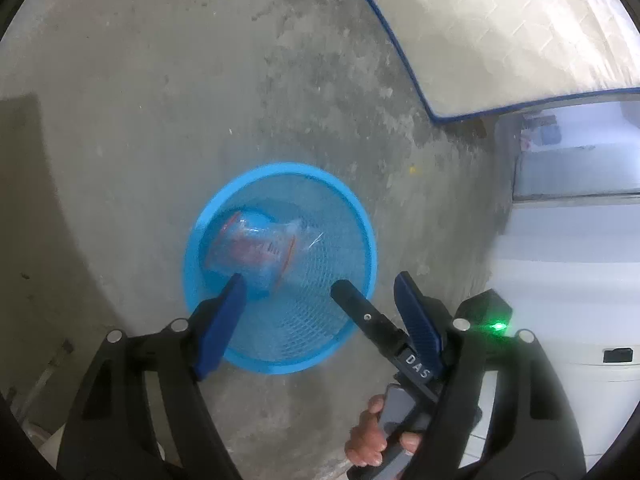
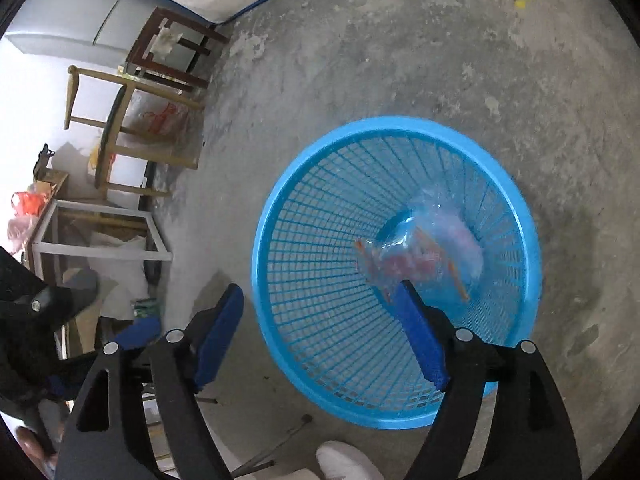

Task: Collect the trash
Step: 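Open both grippers to drop the bags into the blue wastebasket, then move both grippers back over the trash on the table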

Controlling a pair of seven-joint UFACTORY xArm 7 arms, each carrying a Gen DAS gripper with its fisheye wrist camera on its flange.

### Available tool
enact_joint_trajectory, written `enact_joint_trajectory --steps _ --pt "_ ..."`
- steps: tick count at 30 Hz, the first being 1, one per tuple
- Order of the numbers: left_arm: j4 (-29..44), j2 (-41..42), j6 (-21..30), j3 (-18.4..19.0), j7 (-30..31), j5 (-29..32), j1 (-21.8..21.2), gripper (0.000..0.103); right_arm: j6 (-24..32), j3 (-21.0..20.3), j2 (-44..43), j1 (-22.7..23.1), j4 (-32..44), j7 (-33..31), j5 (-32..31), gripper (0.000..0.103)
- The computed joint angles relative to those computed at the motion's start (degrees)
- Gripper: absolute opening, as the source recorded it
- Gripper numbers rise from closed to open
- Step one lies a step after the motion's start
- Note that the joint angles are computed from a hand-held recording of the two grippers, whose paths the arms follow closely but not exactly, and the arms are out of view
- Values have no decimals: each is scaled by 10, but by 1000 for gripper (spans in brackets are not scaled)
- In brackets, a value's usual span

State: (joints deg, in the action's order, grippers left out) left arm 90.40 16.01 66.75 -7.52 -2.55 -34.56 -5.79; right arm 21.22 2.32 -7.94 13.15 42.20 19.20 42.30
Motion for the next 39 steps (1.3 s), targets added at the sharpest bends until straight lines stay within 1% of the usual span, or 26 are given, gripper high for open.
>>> enact_joint_trajectory --steps 3,5,7,10,11,13,14,15,16,17,19,21,22,23,24,26,27,29,30,33,34,35,36,37,38,39 --pt "0 -32 15 3 9 -12 9 72 -12 0 -31 -3 -15 10 -18 76" --pt "9 -50 29 7 20 -22 14 72 -12 9 -70 -13 -33 47 -70 76" --pt "13 -86 51 13 43 -36 22 72 -9 16 -110 -19 -49 78 -119 76" --pt "29 -124 86 27 75 -40 26 72 22 42 -188 -40 -69 142 -210 76" --pt "31 -147 98 33 90 -37 28 72 32 46 -207 -41 -71 156 -232 76" --pt "22 -191 116 51 128 -49 31 73 72 71 -264 -51 -74 196 -286 78" --pt "9 -221 124 63 155 -55 34 77 90 84 -287 -54 -72 213 -311 81" --pt "-9 -255 123 74 180 -52 35 78 104 93 -303 -55 -68 227 -331 83" --pt "-22 -277 120 82 190 -44 34 78 128 107 -318 -59 -58 241 -357 86" --pt "-40 -308 123 97 209 -42 35 79 153 121 -328 -62 -46 255 -381 87" --pt "-78 -367 133 129 223 -34 40 81 221 156 -330 -67 3 281 -431 89" --pt "-109 -411 151 163 220 -26 46 82 256 176 -318 -57 47 296 -459 89" --pt "-119 -427 158 179 222 -20 49 83 265 188 -309 -52 73 303 -474 92" --pt "-134 -452 160 199 224 -9 60 83 275 205 -297 -51 103 312 -492 95" --pt "-142 -468 159 213 227 5 69 83 286 221 -283 -52 130 321 -512 97" --pt "-160 -502 148 246 233 34 91 83 318 275 -236 -61 212 337 -571 97" --pt "-164 -514 147 267 236 45 102 83 326 291 -216 -60 241 340 -591 97" --pt "-167 -531 144 306 240 65 119 83 332 330 -160 -54 313 340 -634 97" --pt "-164 -538 138 327 248 79 129 83 334 360 -119 -53 361 340 -663 97" --pt "-169 -561 91 368 287 116 152 84 351 443 7 -40 488 350 -771 97" --pt "-172 -567 74 378 301 127 155 84 367 471 61 -23 534 355 -823 97" --pt "-177 -576 47 387 320 144 164 85 392 485 117 13 584 358 -878 97" --pt "-185 -586 16 395 343 159 169 88 409 476 177 73 641 349 -926 97" --pt "-191 -593 -1 404 362 170 168 90 413 471 220 109 682 334 -953 97" --pt "-203 -601 -35 409 393 191 173 90 422 488 262 131 724 321 -987 97" --pt "-222 -608 -75 403 416 214 182 90 434 481 303 172 772 301 -1009 97"
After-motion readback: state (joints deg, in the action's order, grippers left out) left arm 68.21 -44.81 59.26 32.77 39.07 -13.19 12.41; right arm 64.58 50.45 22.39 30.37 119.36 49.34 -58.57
